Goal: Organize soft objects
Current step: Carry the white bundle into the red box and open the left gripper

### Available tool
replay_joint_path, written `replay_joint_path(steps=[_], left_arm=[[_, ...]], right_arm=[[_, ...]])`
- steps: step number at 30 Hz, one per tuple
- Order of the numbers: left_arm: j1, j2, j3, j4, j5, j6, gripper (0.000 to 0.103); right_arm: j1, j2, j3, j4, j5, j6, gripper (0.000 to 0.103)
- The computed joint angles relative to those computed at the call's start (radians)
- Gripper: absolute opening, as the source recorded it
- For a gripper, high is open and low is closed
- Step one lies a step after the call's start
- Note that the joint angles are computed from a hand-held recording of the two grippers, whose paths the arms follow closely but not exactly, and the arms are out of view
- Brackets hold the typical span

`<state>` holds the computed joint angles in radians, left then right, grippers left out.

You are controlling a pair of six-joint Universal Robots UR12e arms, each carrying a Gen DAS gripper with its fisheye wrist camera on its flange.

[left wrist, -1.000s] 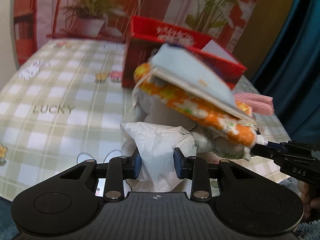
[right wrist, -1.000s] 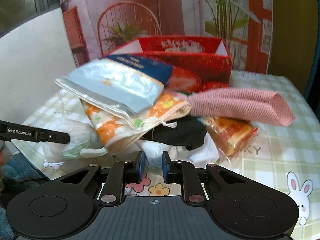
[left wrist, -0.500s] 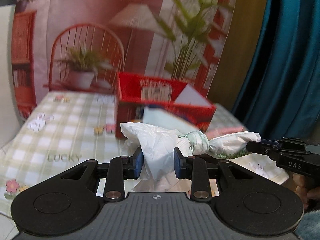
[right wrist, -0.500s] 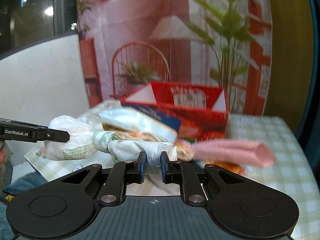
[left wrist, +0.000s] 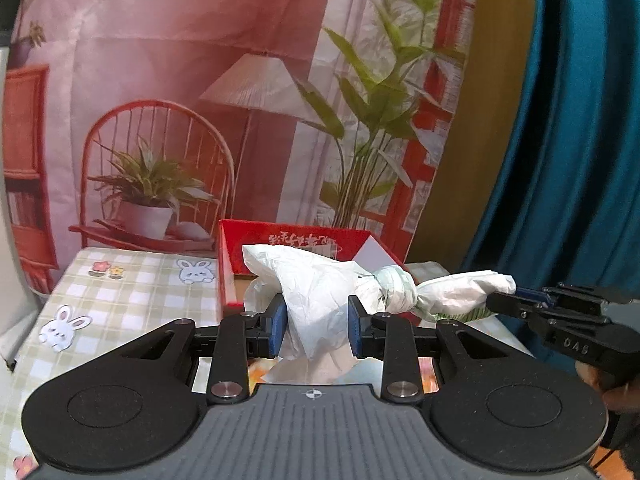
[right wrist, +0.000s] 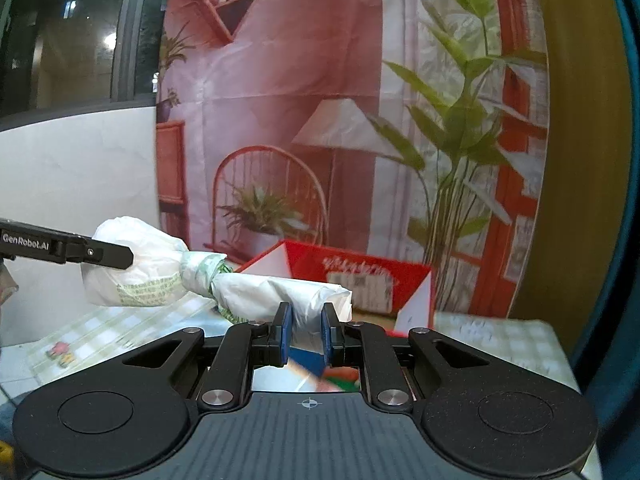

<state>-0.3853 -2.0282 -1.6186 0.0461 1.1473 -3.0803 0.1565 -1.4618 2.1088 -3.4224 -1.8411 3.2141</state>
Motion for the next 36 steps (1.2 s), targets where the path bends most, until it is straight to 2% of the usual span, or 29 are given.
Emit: replay_joint_path(steps=[3,8,18,22,32,34,36], left_arm=[[-0.008,-0.047,0.100,-0.099,0.006,-0.012,0.033],[-0.020,-0.129,0.236,-0.219,0.035,0.002,0.034],[-0.045,-0.260,0.452,-0.435,0.094,0.022,0.034],[-0.048,-0.289,0.496,-0.489,0.107,0.028,0.034],[-0.057,-0.330,0.561,-0.544,0.124,0.046,0.039],[-0.059,-0.334,0.565,-0.540,0.132,0.054,0.043],[-0.062,-0.334,0.566,-0.532,0.153,0.065,0.051]], right_arm=[[-0.041,0.020,-0.042,0.041,0.032,-0.003,0.014],[-0.096,0.074,-0.120,0.111,0.077,-0.016,0.014],[-0.167,0.174,-0.205,0.217,0.144,0.009,0.014],[-0.176,0.199,-0.219,0.240,0.156,0.014,0.014],[-0.197,0.221,-0.234,0.286,0.177,0.025,0.016],[-0.197,0.225,-0.241,0.301,0.170,0.025,0.017],[-0.194,0.226,-0.247,0.316,0.152,0.021,0.020]])
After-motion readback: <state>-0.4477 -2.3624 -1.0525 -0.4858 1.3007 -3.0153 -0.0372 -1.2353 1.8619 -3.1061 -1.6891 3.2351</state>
